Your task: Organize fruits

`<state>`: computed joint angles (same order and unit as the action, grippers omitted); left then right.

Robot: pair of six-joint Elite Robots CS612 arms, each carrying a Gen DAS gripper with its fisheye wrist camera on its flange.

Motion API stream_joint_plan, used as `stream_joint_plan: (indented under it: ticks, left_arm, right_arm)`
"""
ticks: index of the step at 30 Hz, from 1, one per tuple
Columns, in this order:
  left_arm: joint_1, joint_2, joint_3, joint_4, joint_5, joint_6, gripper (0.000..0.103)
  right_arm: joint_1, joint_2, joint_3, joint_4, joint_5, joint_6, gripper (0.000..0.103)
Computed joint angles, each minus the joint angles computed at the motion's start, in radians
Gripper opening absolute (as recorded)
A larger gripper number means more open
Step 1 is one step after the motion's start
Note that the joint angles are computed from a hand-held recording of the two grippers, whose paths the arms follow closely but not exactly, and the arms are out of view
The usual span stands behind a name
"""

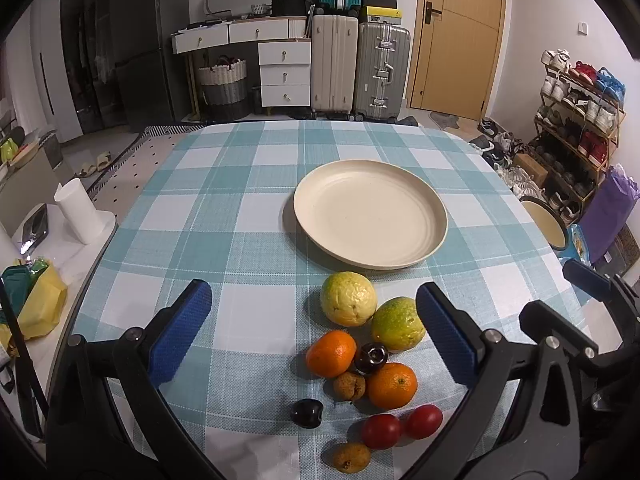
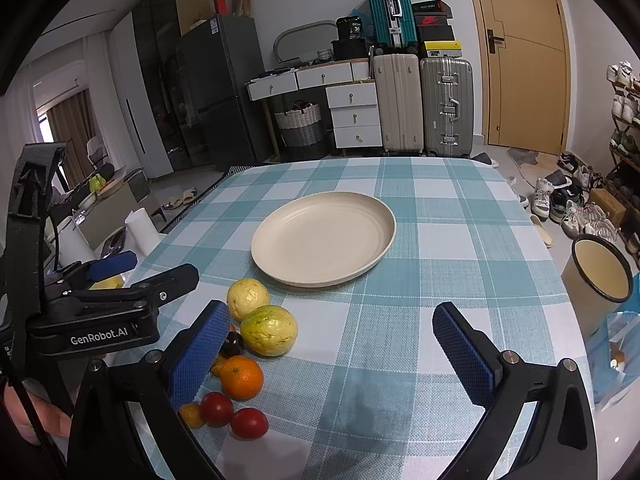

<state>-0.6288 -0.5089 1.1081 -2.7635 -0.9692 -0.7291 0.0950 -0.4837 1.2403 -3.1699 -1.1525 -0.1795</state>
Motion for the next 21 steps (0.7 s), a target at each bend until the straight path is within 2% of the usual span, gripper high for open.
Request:
stream_joint_plan:
  ticks: [21]
  left_arm:
    - [0.008, 0.007, -0.005, 0.01, -0.025, -0.021, 0.102]
  right_arm:
    - [0.0, 0.002, -0.009, 0.029, 0.009, 0.0, 0.103]
